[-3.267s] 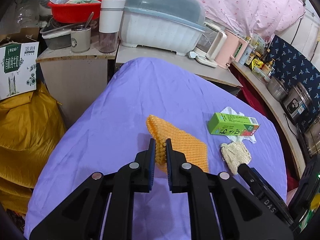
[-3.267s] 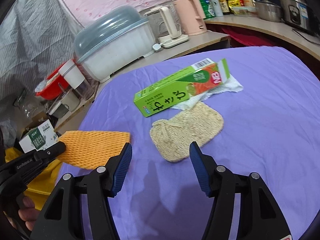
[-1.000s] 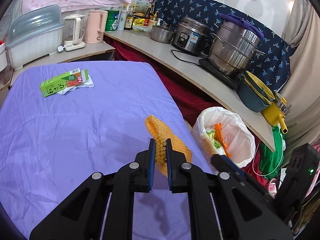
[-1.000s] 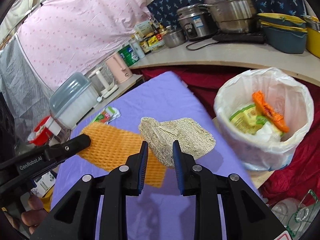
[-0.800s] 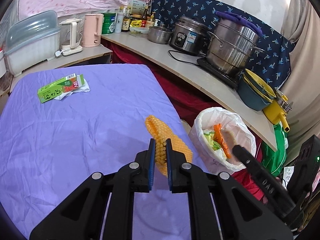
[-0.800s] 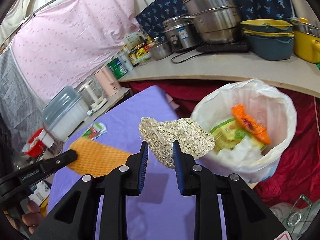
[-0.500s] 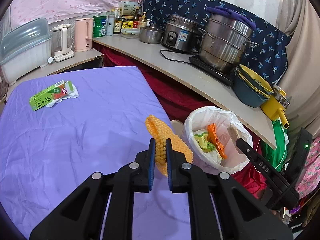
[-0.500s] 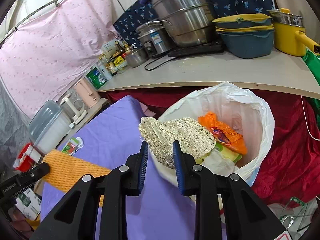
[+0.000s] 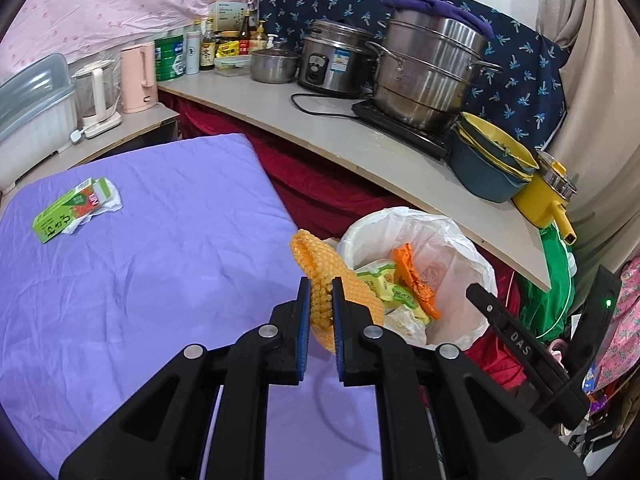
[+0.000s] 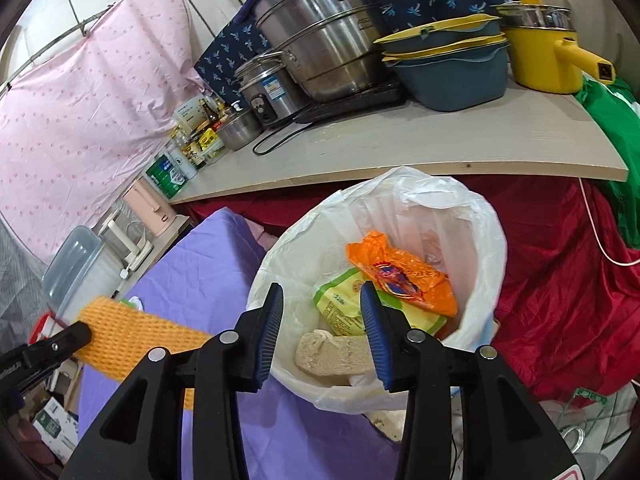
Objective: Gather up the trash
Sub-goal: 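Carry the foam net and loofah pad over the trash bin with both tools, then open both tools to drop the foam net and loofah pad into the bin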
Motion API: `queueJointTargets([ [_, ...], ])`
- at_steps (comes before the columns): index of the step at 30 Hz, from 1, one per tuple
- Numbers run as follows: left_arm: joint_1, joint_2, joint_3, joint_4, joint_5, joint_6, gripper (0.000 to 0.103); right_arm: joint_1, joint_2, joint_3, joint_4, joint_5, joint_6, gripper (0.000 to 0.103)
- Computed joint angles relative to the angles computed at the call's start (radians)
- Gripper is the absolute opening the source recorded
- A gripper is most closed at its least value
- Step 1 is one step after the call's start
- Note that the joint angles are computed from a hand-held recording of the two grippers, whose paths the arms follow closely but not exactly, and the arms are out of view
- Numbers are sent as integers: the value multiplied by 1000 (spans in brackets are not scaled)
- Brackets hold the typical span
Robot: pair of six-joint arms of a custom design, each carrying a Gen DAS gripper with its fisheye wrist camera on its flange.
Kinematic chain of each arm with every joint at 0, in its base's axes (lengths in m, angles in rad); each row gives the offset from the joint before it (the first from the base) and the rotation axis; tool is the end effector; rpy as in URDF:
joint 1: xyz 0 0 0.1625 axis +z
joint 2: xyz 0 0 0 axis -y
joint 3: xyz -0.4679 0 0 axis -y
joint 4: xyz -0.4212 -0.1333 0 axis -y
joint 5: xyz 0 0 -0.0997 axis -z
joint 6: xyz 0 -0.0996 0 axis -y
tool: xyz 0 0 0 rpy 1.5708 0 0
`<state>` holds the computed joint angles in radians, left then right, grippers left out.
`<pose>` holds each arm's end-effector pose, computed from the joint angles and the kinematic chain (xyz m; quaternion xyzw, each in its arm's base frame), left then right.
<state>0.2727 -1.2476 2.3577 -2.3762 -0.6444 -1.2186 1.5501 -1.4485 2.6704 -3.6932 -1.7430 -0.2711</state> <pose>-0.3404 -0.3163 0.1419 0.1029 0.8809 -0.3785 0.2649 0.1092 -0.3422 0.2483 0.0749 -0.8947 0.4177 0.1396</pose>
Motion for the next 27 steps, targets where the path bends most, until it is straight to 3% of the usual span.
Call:
queueJointTargets([
  [9,46,152,-85,-251,-37,228,11,-67,-141,44,39,26,-2,44],
  [10,52,165,-94,-261,-43,237,14,-76,-155,47,46,31,-3,44],
  [12,60,191,-108,-276,-32,247,34,-85,-172,47,58,36,-1,44],
  [13,62,199,-115,-267,-23,240,50,-91,-181,49,62,40,-2,44],
  [14,63,204,-118,-265,-13,233,53,-94,-189,51,66,40,-3,44],
  [20,71,181,-105,-244,6,194,53,-92,-200,54,73,44,-6,44],
  [27,54,100,-68,-104,60,75,56,-38,-172,51,63,23,2,48],
])
